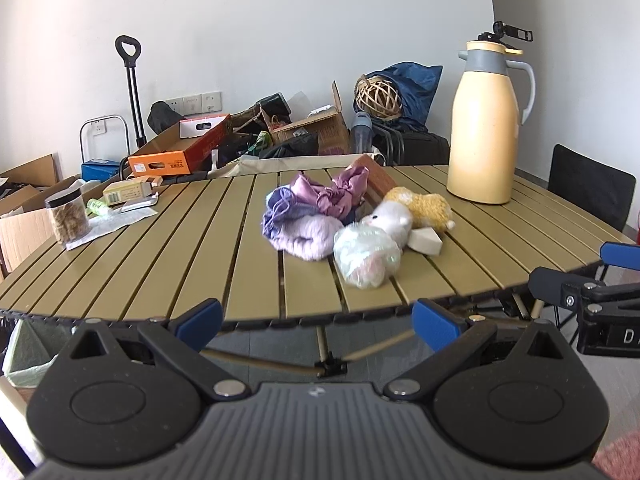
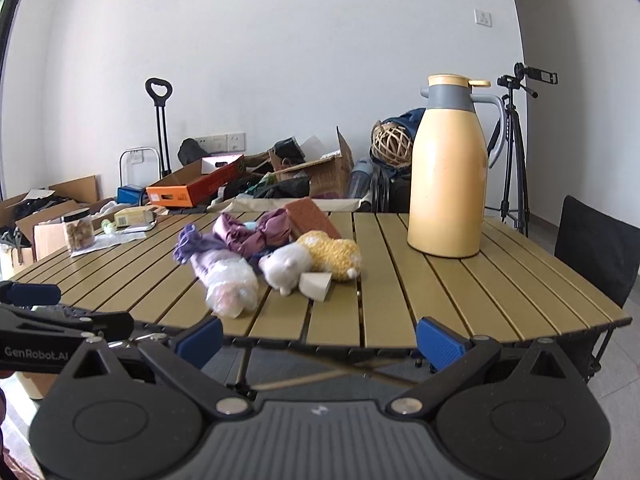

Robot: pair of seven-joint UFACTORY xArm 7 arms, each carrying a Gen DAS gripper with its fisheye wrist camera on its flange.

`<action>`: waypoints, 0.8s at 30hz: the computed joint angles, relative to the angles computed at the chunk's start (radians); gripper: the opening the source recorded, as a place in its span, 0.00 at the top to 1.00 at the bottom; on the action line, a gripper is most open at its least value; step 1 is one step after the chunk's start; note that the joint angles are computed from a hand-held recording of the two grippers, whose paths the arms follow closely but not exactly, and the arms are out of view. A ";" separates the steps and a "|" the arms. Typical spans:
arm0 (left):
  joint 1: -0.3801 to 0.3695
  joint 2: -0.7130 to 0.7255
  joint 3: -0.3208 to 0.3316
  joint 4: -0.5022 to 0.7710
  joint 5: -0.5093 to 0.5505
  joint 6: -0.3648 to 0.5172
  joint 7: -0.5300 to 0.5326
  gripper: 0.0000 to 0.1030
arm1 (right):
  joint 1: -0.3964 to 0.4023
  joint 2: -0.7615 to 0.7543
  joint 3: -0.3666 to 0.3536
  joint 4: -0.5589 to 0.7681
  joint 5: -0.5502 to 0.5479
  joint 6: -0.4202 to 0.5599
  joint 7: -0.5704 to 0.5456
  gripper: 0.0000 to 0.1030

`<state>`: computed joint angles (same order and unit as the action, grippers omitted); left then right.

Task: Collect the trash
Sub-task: 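Move the left and right tools toward the clear plastic bag and white wedge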

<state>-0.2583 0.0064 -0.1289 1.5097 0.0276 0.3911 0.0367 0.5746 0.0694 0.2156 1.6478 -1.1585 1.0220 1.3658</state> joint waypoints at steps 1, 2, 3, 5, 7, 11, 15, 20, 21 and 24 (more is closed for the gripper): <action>-0.002 0.024 -0.002 0.025 0.015 0.000 -0.012 0.00 | -0.006 0.007 -0.006 0.002 -0.010 -0.016 0.000 0.00; -0.006 0.048 -0.002 0.050 0.032 0.000 -0.026 0.00 | -0.013 0.015 -0.013 0.007 -0.017 -0.030 -0.002 0.00; -0.010 0.072 -0.001 0.075 0.045 0.000 -0.037 0.00 | -0.019 0.025 -0.021 0.016 -0.020 -0.044 -0.005 0.00; -0.024 0.121 0.004 0.131 0.077 0.006 -0.063 0.00 | -0.031 0.035 -0.038 0.018 -0.028 -0.081 -0.001 0.00; -0.035 0.167 0.009 0.182 0.088 0.018 -0.074 0.00 | -0.045 0.047 -0.056 0.024 -0.033 -0.116 0.004 0.00; -0.064 0.251 0.021 0.290 0.111 0.054 -0.089 0.00 | -0.065 0.078 -0.087 0.050 -0.036 -0.153 -0.008 0.00; -0.096 0.338 0.037 0.412 0.130 0.089 -0.099 0.00 | -0.084 0.109 -0.117 0.083 -0.009 -0.197 -0.045 0.00; -0.150 0.447 0.076 0.558 0.171 0.131 -0.152 0.00 | -0.097 0.141 -0.157 0.112 0.000 -0.242 -0.046 0.00; -0.161 0.468 0.087 0.583 0.182 0.137 -0.167 0.00 | -0.102 0.139 -0.165 0.105 0.007 -0.256 -0.021 0.00; -0.188 0.537 0.109 0.673 0.206 0.182 -0.193 0.00 | -0.115 0.130 -0.180 0.083 0.006 -0.282 0.043 0.00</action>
